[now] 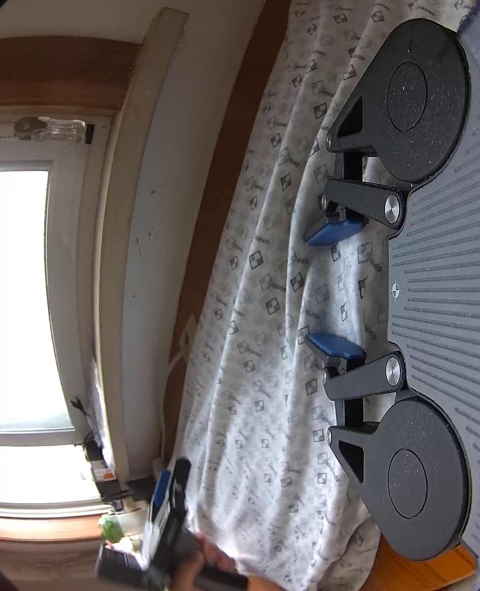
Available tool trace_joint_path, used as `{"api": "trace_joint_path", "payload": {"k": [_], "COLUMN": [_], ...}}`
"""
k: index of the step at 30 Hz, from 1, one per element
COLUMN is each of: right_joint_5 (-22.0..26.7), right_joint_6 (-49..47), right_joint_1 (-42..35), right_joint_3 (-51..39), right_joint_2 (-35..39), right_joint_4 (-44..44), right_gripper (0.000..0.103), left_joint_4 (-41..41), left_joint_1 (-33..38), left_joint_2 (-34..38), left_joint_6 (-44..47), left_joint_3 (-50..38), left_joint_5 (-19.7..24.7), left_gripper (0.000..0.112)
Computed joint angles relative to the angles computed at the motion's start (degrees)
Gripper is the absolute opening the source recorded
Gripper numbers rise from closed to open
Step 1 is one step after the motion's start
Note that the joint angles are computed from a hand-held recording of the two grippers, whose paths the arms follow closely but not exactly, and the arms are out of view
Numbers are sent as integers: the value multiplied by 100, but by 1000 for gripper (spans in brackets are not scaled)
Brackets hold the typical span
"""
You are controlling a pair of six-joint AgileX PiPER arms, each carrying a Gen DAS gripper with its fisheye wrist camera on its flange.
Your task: Fold clothes
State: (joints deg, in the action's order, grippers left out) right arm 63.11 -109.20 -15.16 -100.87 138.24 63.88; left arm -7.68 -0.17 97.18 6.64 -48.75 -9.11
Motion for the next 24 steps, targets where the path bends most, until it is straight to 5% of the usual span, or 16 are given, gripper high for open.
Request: {"api": "trace_joint_path", "payload": {"k": [6,8,13,16,20,22,24], "right_joint_5": [229,255,308,512,535,528,507], "right_joint_6": [132,29,-180,84,91,1,-149], "right_joint_1": [-480,-684,-1182,-1374,-1397,-1376,-1349], "right_joint_3": [-45,7,62,-245,-320,-235,-138], "right_joint_2": [6,-18,-26,136,177,135,92], "right_joint_4": [166,149,120,72,80,82,97], "right_gripper": [54,54,54,54,54,54,54], "left_joint_4": [-1693,-2430,-3297,-4815,-5744,-5184,-4721], "left_joint_1": [-1488,-2006,-2946,-3406,-3445,-3168,-3032], "left_joint_2": [-785,-829,-882,-738,-755,-875,-1125], "left_joint_6": [992,1516,2032,3534,4514,4079,3653], "left_joint_3": [836,1005,1393,1290,1250,1275,1399], "left_joint_5": [-300,-519,-920,-1087,-1118,-897,-806], "left_gripper": [94,78,78,74,12,1,1]}}
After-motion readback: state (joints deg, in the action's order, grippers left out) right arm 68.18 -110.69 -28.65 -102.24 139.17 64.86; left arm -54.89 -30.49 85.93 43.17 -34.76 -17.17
